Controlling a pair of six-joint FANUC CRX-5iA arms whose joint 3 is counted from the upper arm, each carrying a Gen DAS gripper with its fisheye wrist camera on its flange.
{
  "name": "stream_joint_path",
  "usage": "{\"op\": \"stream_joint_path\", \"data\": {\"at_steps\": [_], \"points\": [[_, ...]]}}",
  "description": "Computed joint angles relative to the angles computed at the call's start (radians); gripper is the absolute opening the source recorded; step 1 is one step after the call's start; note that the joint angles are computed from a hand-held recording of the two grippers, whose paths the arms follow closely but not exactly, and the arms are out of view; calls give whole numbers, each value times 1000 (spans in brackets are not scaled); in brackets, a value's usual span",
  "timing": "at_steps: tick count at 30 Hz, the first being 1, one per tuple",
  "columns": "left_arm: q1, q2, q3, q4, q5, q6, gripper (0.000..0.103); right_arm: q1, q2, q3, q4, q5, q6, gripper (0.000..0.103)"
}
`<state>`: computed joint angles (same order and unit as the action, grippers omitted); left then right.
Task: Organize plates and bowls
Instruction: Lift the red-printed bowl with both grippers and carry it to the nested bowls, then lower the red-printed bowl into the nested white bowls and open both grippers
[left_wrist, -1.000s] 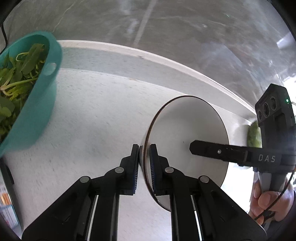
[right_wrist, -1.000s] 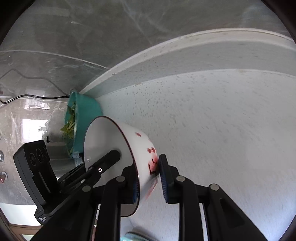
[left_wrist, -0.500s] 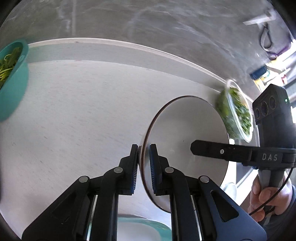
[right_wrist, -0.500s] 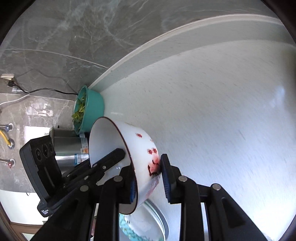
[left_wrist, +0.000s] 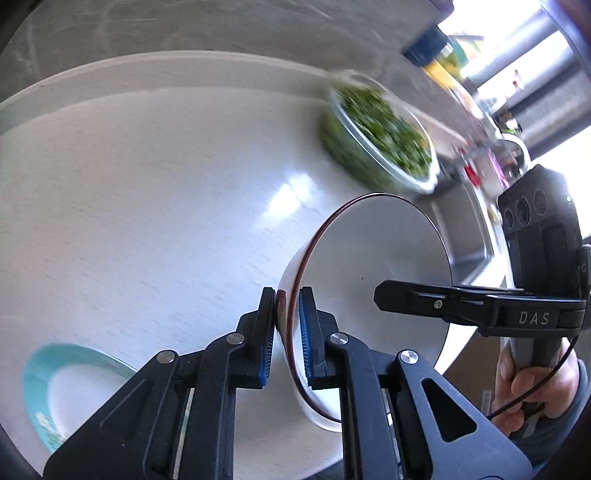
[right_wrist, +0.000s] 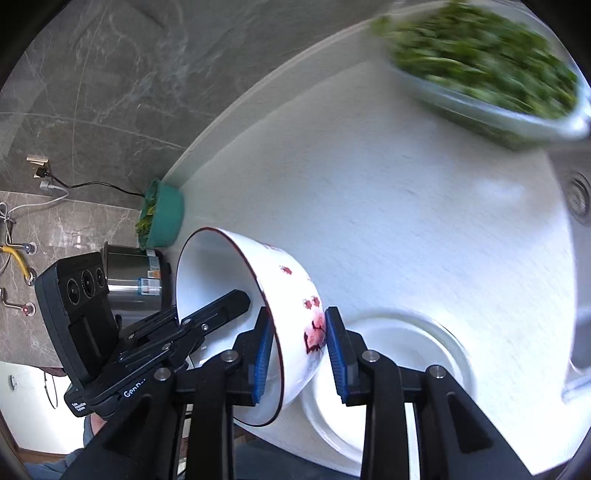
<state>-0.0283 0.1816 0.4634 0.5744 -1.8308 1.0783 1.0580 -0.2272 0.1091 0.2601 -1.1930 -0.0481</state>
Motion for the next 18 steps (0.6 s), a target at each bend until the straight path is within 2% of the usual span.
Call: {"op": "stream_joint_path", "data": {"at_steps": [5,7,9,12,18], "points": [[-72,-74,-97,-23,11,4,10,97,-85,-103,63,-22,-128,33],[-89,-93,-122,-34,16,2,10,107,-94,-96,27,-54,-161,33],[-105,-96,-133,-49,24,-7,10,133,-120,-127,41,-52,-197,33],[-92,-116,-156,-71,9,-34,10,152,-136,-150,44,-52,-221,33],[-130,-149,-211,-120,42,-39,10,174,-163,-186,40,-66,-235,33]]}}
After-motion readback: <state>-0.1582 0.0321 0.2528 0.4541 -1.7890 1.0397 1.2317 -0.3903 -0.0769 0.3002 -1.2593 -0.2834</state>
